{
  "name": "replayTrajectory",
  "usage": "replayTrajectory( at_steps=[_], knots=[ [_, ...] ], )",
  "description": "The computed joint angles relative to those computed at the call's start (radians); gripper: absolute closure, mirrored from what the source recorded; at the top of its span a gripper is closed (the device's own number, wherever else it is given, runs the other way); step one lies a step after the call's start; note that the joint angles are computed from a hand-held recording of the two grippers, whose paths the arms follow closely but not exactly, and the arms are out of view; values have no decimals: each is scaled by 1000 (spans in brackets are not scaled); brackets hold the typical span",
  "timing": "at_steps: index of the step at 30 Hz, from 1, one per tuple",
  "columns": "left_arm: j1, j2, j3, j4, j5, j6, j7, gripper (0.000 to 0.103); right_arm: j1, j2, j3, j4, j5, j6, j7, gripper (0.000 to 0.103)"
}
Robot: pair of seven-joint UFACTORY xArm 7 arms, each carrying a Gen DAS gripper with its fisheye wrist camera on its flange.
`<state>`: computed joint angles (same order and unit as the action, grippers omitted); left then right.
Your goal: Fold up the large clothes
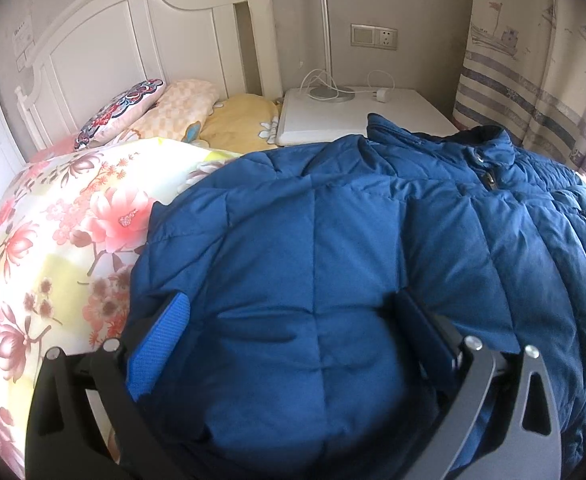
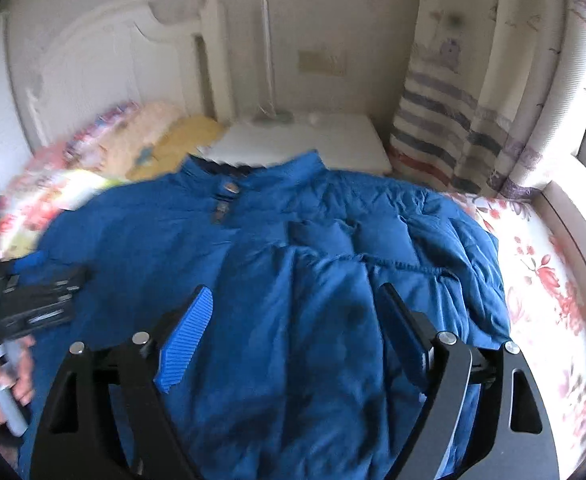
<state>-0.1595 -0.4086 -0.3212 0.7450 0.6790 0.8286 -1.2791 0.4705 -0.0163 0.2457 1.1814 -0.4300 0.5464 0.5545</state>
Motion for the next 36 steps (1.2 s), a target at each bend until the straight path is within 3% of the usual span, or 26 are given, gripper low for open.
replayTrajectory(
  at_steps=[1, 3, 6, 12, 18, 20, 21, 25, 30, 32, 34, 36],
  knots=[
    [0, 0, 1, 0, 1, -1, 0, 2, 0, 31, 0, 26, -44, 30, 12, 15],
    [0, 0, 1, -1, 0, -2, -1, 2, -2, 46, -13, 3, -46, -16, 12, 12],
    [0, 0, 1, -1, 0, -5, -2, 2, -5, 31, -25, -49, -79, -92, 45, 12],
    [0, -1, 1, -2, -1, -5, -1, 2, -6, 35, -27, -61, -139, -114, 89, 11],
    [-2, 5, -2, 7, -1, 7, 1, 2, -5, 31, -24, -64, -118, -118, 78, 11],
    [-7, -10, 4, -3, -8, -1, 2, 2, -3, 4, -18, -61, -42, -67, 24, 11],
    [-17, -26, -4, 2, -26, 37, 19, 2, -3, -17, -15, -63, -4, -38, 10, 11],
    [-86, -212, -19, -73, -113, 30, 51, 2, 25, -230, -32, -225, 286, -114, -181, 11],
    [-224, -420, -85, -175, -378, 103, 45, 2, 72, -462, -26, -391, 420, 24, -320, 11],
    [-263, -444, -115, -206, -449, 124, 38, 2, 60, -515, 0, -443, 422, 92, -336, 11],
    [-280, -402, -152, -201, -498, 204, 32, 2, 41, -529, 29, -473, 404, 147, -343, 11],
    [-288, -401, -181, -206, -485, 218, 21, 2, 34, -548, 40, -506, 403, 172, -340, 11]
  ],
)
